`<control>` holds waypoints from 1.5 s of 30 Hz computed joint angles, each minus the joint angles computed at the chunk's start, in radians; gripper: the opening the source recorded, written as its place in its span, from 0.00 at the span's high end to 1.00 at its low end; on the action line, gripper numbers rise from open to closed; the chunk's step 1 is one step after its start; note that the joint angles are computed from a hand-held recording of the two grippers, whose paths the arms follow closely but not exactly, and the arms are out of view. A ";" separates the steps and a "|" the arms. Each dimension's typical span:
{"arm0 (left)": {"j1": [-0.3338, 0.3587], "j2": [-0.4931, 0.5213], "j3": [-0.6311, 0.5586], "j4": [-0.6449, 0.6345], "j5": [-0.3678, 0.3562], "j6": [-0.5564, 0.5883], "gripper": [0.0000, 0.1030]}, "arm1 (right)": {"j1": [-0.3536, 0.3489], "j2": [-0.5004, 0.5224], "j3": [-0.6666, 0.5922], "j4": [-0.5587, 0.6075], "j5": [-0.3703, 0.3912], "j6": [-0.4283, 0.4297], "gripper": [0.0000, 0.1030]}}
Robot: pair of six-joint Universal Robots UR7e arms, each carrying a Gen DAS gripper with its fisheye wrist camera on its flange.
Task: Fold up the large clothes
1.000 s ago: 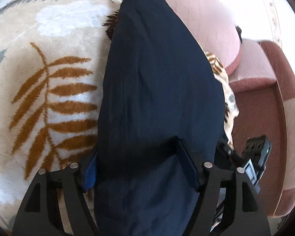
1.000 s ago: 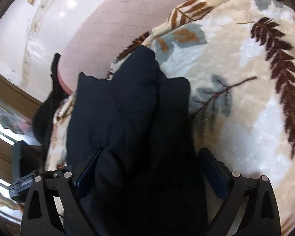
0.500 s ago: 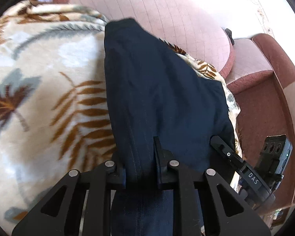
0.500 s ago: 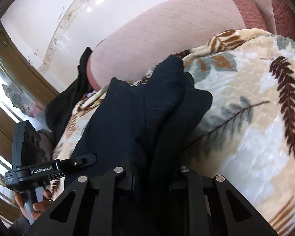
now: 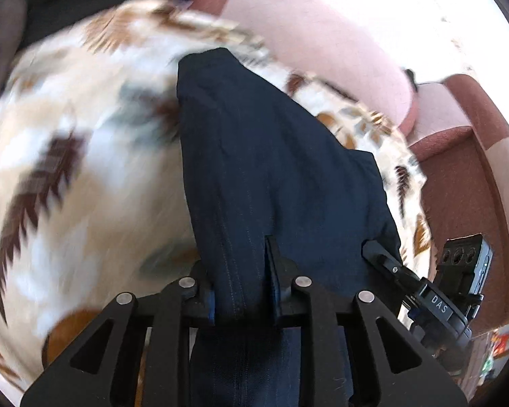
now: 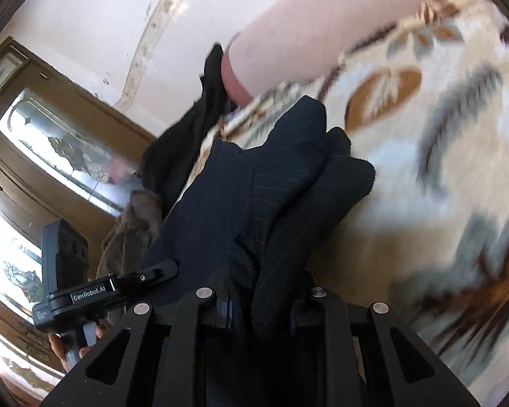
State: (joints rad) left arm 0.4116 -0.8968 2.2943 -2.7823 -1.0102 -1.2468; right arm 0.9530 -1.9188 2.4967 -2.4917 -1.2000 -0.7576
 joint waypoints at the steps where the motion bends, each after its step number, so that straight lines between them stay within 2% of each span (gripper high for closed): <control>1: 0.005 0.010 0.011 -0.005 -0.018 -0.016 0.74 | -0.014 0.003 0.032 -0.031 -0.018 -0.005 0.75; 2: 0.014 0.014 0.030 -0.009 -0.040 -0.037 0.68 | -0.017 0.019 0.048 -0.070 -0.045 -0.002 0.72; 3: 0.015 0.013 0.059 -0.039 -0.051 -0.059 0.68 | -0.022 0.046 0.065 -0.126 -0.097 0.017 0.63; 4: 0.008 0.008 0.074 -0.061 -0.051 -0.064 0.68 | -0.037 0.052 0.071 -0.140 -0.112 0.040 0.57; 6: -0.028 -0.041 0.100 -0.043 -0.030 -0.067 0.68 | -0.075 0.008 0.071 -0.095 -0.084 0.076 0.57; 8: -0.073 -0.085 0.105 0.022 0.033 -0.070 0.68 | -0.083 -0.060 0.067 -0.059 -0.073 0.108 0.54; 10: -0.104 -0.110 0.106 0.065 0.089 -0.081 0.68 | -0.066 -0.138 0.081 -0.116 -0.065 0.169 0.54; 11: -0.114 -0.110 0.092 0.087 0.120 -0.079 0.68 | -0.056 -0.157 0.089 -0.148 -0.046 0.174 0.54; 13: -0.112 -0.088 0.059 0.107 0.149 -0.062 0.68 | -0.006 -0.185 0.103 -0.192 -0.012 0.169 0.54; 14: -0.105 -0.069 0.044 0.100 0.160 -0.042 0.67 | 0.046 -0.168 0.105 -0.236 -0.026 0.178 0.54; 16: -0.084 -0.016 -0.001 0.121 0.184 -0.023 0.66 | 0.178 -0.068 0.102 -0.359 -0.114 0.203 0.54; 18: -0.057 0.024 -0.030 0.152 0.202 -0.023 0.66 | 0.257 0.039 0.103 -0.470 -0.186 0.211 0.54; 20: -0.023 0.058 -0.053 0.172 0.198 -0.025 0.66 | 0.286 0.134 0.119 -0.592 -0.251 0.196 0.54; 22: 0.002 0.086 -0.066 0.183 0.194 -0.029 0.63 | 0.308 0.284 0.118 -0.770 -0.371 0.176 0.59; 23: 0.017 0.107 -0.074 0.194 0.205 -0.031 0.54 | 0.313 0.361 0.109 -0.853 -0.448 0.172 0.60; 24: 0.024 0.119 -0.075 0.190 0.211 -0.034 0.48 | 0.289 0.407 0.102 -0.906 -0.483 0.156 0.60; 25: 0.028 0.123 -0.068 0.177 0.210 -0.043 0.41 | 0.256 0.433 0.097 -0.916 -0.476 0.167 0.59; 27: 0.048 0.124 -0.053 0.114 0.189 -0.031 0.40 | 0.174 0.401 0.100 -0.868 -0.376 0.193 0.61; 28: 0.057 0.119 -0.048 0.099 0.178 -0.031 0.38 | 0.164 0.383 0.092 -0.837 -0.367 0.207 0.61; 31: 0.048 0.091 -0.047 0.134 0.162 -0.056 0.39 | 0.206 0.348 0.083 -0.786 -0.436 0.182 0.61; 32: 0.030 0.078 -0.044 0.160 0.161 -0.071 0.39 | 0.205 0.315 0.092 -0.765 -0.433 0.188 0.58; 33: 0.003 0.063 -0.032 0.169 0.156 -0.076 0.39 | 0.193 0.265 0.102 -0.718 -0.405 0.193 0.56; 35: -0.044 0.049 -0.014 0.188 0.142 -0.091 0.39 | 0.122 0.110 0.127 -0.561 -0.282 0.168 0.56; 37: -0.082 0.051 -0.002 0.205 0.139 -0.104 0.39 | 0.043 -0.035 0.172 -0.449 -0.188 0.097 0.52; 38: -0.100 0.061 -0.008 0.240 0.134 -0.116 0.39 | 0.032 -0.070 0.182 -0.418 -0.186 0.068 0.48; 39: -0.106 0.069 -0.015 0.261 0.129 -0.119 0.39 | 0.021 -0.078 0.202 -0.429 -0.225 0.024 0.40; 41: -0.117 0.078 -0.025 0.294 0.108 -0.132 0.39 | 0.030 -0.024 0.207 -0.459 -0.335 -0.008 0.40; 42: -0.132 0.073 -0.021 0.301 0.098 -0.144 0.39 | 0.018 -0.046 0.204 -0.419 -0.338 -0.005 0.39; 43: -0.148 0.066 -0.018 0.313 0.096 -0.154 0.39 | -0.013 -0.111 0.215 -0.373 -0.302 0.016 0.39; 45: -0.176 0.053 -0.014 0.348 0.094 -0.170 0.39 | -0.059 -0.245 0.223 -0.253 -0.242 -0.017 0.38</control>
